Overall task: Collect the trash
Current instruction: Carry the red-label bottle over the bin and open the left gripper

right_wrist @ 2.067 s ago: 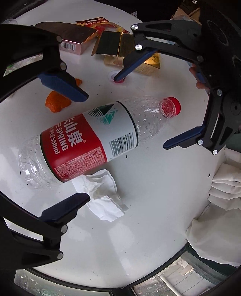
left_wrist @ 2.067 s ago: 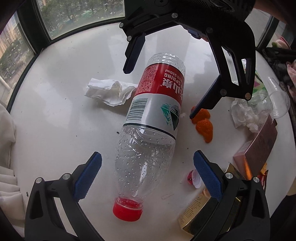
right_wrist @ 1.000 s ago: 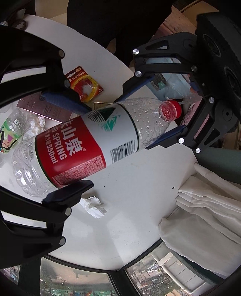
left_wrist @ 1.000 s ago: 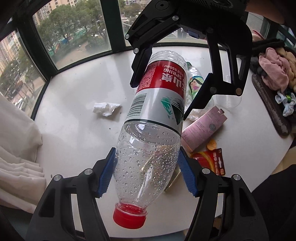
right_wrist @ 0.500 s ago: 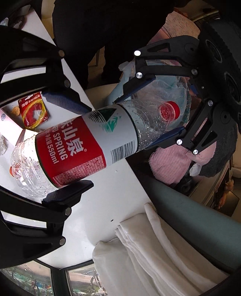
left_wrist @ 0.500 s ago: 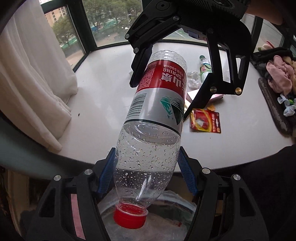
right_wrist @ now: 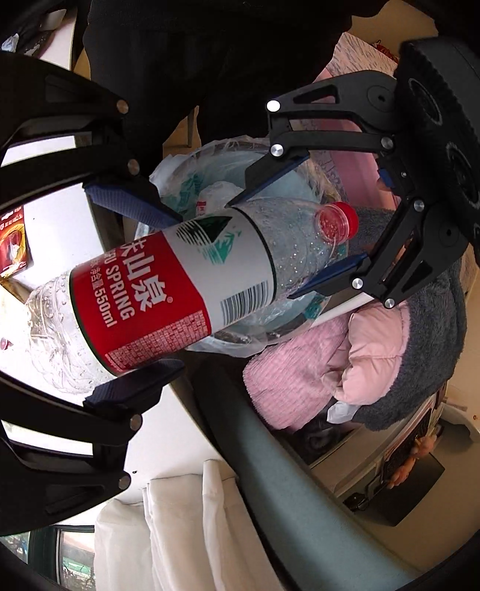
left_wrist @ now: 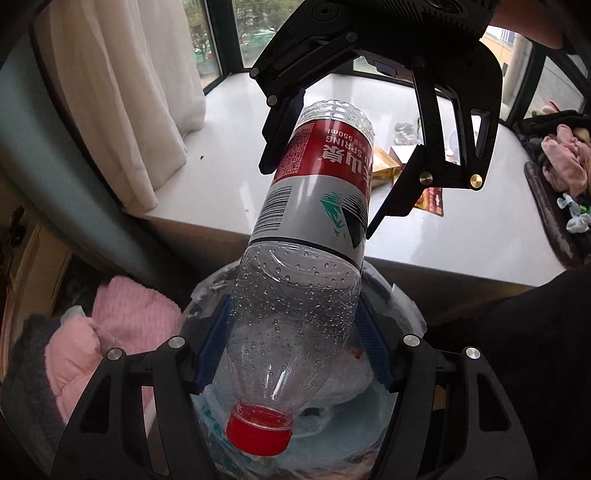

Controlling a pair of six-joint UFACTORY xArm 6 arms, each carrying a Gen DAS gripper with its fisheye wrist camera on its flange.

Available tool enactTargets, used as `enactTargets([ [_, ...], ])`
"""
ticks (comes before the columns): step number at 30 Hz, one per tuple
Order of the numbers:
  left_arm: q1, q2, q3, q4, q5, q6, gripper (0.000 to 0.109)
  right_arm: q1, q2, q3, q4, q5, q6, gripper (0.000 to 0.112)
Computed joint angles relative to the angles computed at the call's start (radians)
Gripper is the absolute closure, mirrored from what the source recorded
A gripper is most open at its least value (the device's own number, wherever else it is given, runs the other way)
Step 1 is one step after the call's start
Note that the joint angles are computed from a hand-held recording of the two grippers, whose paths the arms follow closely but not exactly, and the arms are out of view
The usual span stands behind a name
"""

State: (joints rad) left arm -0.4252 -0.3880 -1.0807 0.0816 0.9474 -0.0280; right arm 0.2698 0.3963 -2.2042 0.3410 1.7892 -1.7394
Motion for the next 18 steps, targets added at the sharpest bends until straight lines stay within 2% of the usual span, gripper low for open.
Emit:
enactTargets([
  [6,0.014,-0.121,0.139,-0.036,-0.012,0.0,0.046,0.054,-0.127,0.21,-0.033,-0.068,0.008,0.042],
  [10,0.039,-0.154,0.203,-0.061,-0.048,0.018,0.046,0.088,-0.18,0.318,-0.053,-0.137,0.019,0.042],
  [18,0.092,-0.153,0.301,-0.186,-0.158,0.119,0.046,0.143,-0.196,0.398,-0.143,-0.21,0.048,0.042],
])
